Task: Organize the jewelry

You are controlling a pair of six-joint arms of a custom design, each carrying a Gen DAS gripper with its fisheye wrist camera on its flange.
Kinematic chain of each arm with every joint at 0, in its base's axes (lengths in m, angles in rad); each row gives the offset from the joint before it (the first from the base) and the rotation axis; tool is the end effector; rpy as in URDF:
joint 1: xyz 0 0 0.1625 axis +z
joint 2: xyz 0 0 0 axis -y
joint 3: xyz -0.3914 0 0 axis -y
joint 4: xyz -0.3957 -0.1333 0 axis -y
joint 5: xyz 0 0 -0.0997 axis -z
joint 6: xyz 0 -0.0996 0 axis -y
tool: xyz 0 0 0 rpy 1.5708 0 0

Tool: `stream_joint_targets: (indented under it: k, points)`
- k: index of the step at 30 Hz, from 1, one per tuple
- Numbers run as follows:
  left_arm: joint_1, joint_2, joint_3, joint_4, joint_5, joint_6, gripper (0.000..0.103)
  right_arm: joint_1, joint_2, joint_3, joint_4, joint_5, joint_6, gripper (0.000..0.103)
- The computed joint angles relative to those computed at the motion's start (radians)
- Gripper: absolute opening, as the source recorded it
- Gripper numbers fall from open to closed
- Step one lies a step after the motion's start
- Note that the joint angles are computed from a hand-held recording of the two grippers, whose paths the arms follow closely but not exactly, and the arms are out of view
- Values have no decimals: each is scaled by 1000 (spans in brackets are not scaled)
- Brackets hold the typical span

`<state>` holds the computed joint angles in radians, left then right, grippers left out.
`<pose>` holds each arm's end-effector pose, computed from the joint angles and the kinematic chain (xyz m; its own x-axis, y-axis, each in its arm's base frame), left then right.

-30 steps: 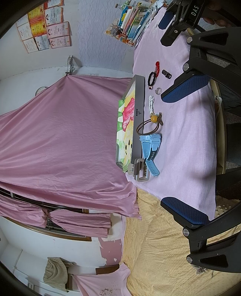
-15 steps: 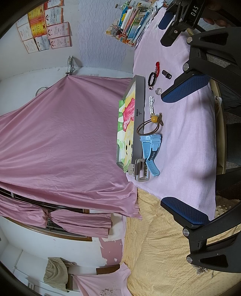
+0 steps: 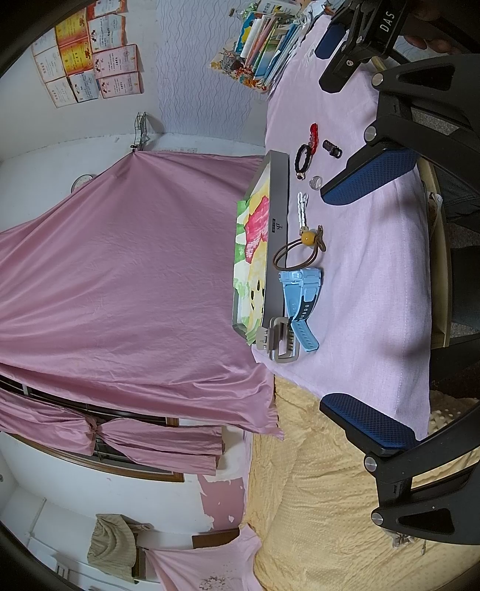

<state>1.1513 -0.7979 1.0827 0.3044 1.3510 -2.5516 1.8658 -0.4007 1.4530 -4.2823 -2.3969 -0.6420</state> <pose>-0.1348 -0.6828 0.1946 -0.6761 0.4751 -0.5632 0.7250 0.2927 -0.6234 0.2363 -0.5709 0.0768 -0.7053 0.4540 0.5445 -0.4953 0.2340 -0.8366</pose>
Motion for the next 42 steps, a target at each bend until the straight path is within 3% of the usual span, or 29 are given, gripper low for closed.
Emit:
stream_joint_targets:
  k: [29,35,42]
  points:
    - [-5,10,-13,5,-7,3,102,-10,-17,2,-11,6,0,102]
    - [-1,69,-125,57,-1,13,102,-15,-31,-37,7,22,-41,102]
    - [-1,241,-434,276,-8,-17,102,-26,-44,-113,127,37,-61,102]
